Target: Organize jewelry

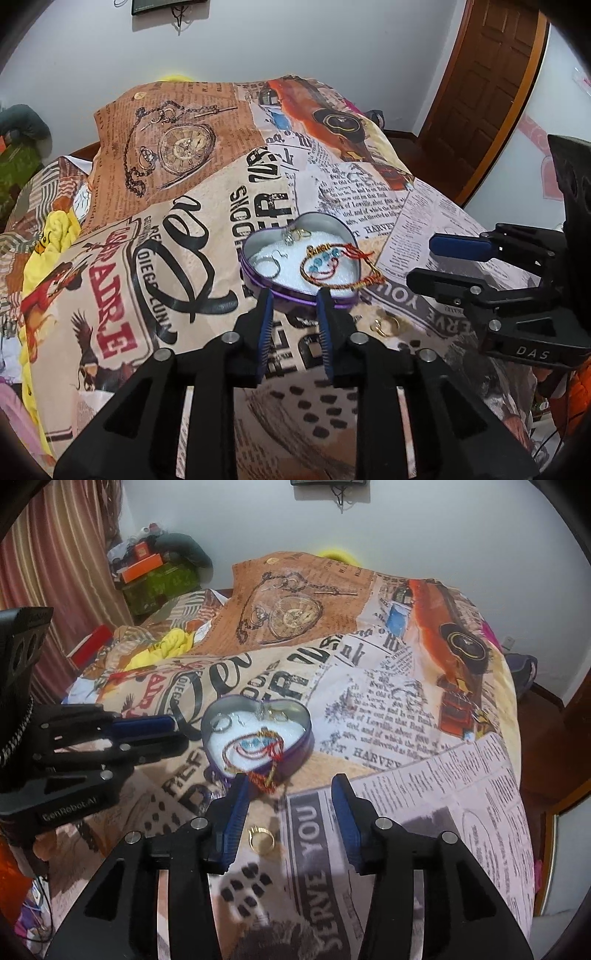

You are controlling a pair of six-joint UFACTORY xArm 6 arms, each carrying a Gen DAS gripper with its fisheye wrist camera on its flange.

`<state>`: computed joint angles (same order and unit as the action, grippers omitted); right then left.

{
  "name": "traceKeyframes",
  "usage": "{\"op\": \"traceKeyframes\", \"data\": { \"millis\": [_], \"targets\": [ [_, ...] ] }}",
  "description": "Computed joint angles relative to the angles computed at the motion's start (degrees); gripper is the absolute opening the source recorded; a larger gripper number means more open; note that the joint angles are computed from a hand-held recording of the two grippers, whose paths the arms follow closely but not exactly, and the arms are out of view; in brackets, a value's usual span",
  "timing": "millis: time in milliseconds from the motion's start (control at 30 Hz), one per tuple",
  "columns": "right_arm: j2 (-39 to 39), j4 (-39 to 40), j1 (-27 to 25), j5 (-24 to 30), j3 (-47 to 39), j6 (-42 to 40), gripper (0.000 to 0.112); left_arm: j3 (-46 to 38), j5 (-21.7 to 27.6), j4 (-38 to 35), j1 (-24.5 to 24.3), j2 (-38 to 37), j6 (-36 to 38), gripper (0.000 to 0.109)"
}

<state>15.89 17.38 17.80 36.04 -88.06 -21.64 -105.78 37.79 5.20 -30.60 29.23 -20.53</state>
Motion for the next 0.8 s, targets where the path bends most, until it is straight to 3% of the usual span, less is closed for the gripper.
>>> {"op": "traceKeyframes", "data": {
  "millis": [400,800],
  "targets": [
    [-0.33,-0.87,0.68,3.61,3.72,-0.87,0.042,4.58,0.30,-2.88,-1.23,-1.46,1.10,0.030],
    [0.27,-0.25,1.42,0.69,4.96,-2.45,0.040,3.70,0.15,-7.14,-1.59,0.35,3.68,0.030]
  ]
}}
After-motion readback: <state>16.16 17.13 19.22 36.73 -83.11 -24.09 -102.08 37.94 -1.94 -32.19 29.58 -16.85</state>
